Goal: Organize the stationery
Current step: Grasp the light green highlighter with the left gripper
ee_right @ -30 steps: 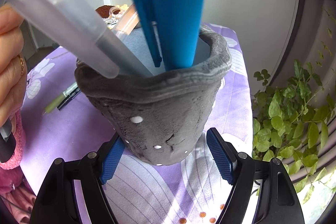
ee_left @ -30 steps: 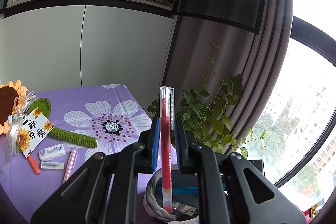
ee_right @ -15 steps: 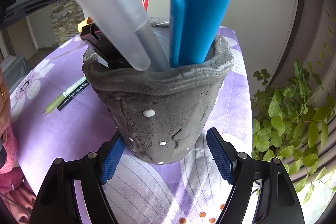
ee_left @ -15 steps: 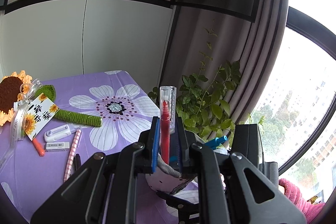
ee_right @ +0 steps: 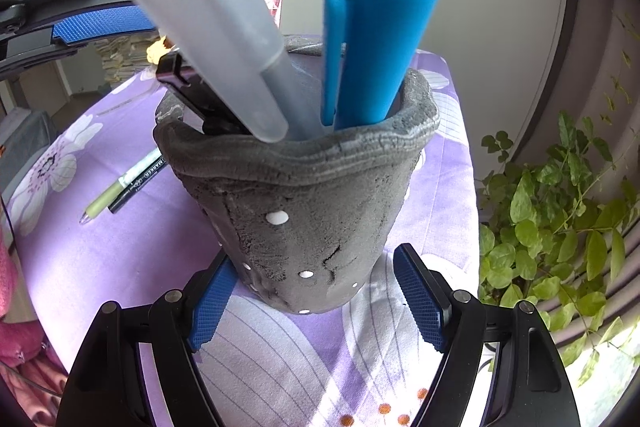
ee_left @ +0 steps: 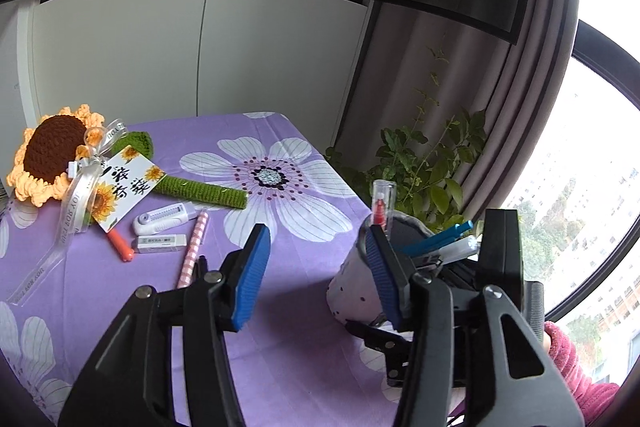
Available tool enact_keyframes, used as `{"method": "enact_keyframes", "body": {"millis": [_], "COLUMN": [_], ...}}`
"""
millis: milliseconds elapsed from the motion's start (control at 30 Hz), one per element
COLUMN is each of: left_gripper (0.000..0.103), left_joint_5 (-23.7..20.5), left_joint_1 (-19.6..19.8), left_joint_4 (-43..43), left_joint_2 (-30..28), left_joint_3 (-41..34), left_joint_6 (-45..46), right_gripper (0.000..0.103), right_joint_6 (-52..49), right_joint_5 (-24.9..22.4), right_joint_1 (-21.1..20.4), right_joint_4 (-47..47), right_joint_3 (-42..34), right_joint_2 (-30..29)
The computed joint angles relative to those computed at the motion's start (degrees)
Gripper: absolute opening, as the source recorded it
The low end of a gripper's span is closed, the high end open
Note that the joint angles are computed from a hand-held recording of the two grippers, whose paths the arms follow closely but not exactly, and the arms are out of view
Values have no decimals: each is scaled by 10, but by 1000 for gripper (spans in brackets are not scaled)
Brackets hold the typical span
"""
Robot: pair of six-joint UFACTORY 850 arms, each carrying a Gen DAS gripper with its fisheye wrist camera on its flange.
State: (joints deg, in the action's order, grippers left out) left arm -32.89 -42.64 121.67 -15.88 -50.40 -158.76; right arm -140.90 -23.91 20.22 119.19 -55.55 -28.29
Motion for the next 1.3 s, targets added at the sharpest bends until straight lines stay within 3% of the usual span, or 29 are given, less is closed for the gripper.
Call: {"method": "enact_keyframes", "body": {"millis": [133,267,567,667,800,900,1100,1200,1300], "left_gripper": [49,49,49,49,47,47,39,31,30], "left_joint_5": [-20,-9,13,27,52,70,87,92,93], "left_joint_1": [13,35,48,47,47,48,50,53,53], "left_joint_4": [-65,-86,-141,-182,-253,-289,-354,-392,-406], "left_joint_2": [16,28,18,3,-19,-29,-44,-53,-59], "left_joint_3": [28,53,52,38,19,15,5,-3,-8], "left_joint_6": [22,-3,41,91,181,225,297,336,352], "right_gripper": [79,79,74,74,74,74,74,76,81], "right_joint_6": [-6,61,56,129,73,158,159,219,247], "right_joint_5": [-3,-39,23,27,51,54,60,57,34], "right_joint_1": [1,-8,21,23,34,35,37,36,29], "right_joint_4": [16,-32,18,-44,16,-64,-69,-135,-169], "right_joint_3": [3,-2,-27,-48,-70,-92,-91,-101,-101], "right_joint_2": [4,2,-13,-22,-34,-51,-52,-58,-59]}}
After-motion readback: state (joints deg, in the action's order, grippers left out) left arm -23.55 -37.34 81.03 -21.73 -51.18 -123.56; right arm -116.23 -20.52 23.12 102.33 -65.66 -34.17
